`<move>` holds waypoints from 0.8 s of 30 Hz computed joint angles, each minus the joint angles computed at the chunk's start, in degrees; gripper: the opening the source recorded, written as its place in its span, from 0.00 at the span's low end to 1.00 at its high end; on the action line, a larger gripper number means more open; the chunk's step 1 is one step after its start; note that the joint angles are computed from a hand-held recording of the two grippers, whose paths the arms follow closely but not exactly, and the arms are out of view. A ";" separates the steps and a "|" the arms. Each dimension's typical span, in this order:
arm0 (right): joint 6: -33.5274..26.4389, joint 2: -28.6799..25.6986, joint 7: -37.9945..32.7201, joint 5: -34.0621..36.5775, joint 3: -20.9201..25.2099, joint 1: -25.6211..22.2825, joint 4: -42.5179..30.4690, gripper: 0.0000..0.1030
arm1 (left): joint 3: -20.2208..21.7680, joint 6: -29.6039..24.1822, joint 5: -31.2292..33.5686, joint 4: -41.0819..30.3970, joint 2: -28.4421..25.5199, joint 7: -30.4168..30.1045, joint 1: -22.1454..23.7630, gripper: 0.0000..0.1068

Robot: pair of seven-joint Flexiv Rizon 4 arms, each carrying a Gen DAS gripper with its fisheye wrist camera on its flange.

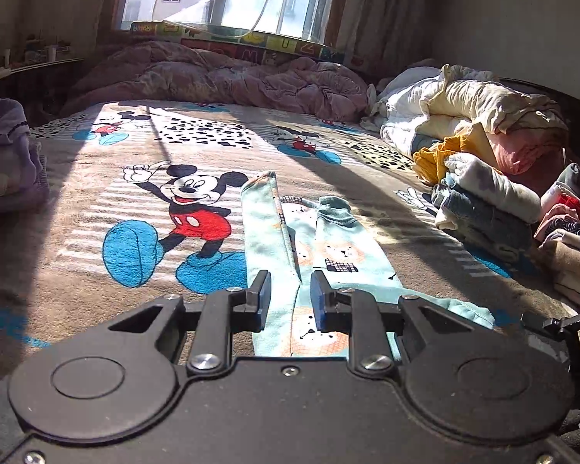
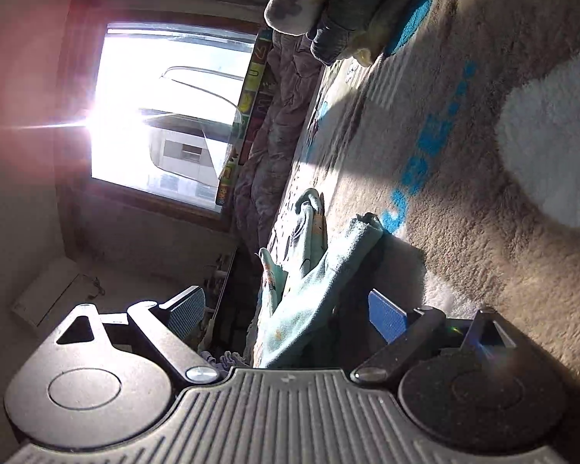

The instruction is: Fold clothes

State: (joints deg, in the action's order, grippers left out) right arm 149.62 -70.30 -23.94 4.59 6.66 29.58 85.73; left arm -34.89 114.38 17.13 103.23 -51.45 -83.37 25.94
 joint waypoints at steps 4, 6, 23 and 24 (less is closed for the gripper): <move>-5.91 2.49 -2.30 -3.00 -1.15 1.14 1.96 0.88 | -3.27 -1.97 2.32 -0.57 -1.81 1.35 3.56 0.10; -8.10 3.06 -2.35 -1.85 -0.68 1.45 1.50 0.88 | -5.97 -3.99 2.86 -1.24 -4.35 5.13 4.15 0.08; -25.02 2.22 -7.32 17.38 -10.92 9.04 -8.89 0.42 | -5.29 -12.23 -8.13 -8.83 -7.19 20.69 0.68 0.06; -24.48 1.90 -7.61 17.73 -10.80 8.97 -9.09 0.38 | -4.34 -13.47 -9.28 -11.51 -7.68 22.11 -0.80 0.06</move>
State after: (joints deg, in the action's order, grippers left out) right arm 125.14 -68.39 -31.55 22.32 -4.14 38.55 76.65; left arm -39.23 100.90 7.84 91.71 -59.12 -61.26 25.14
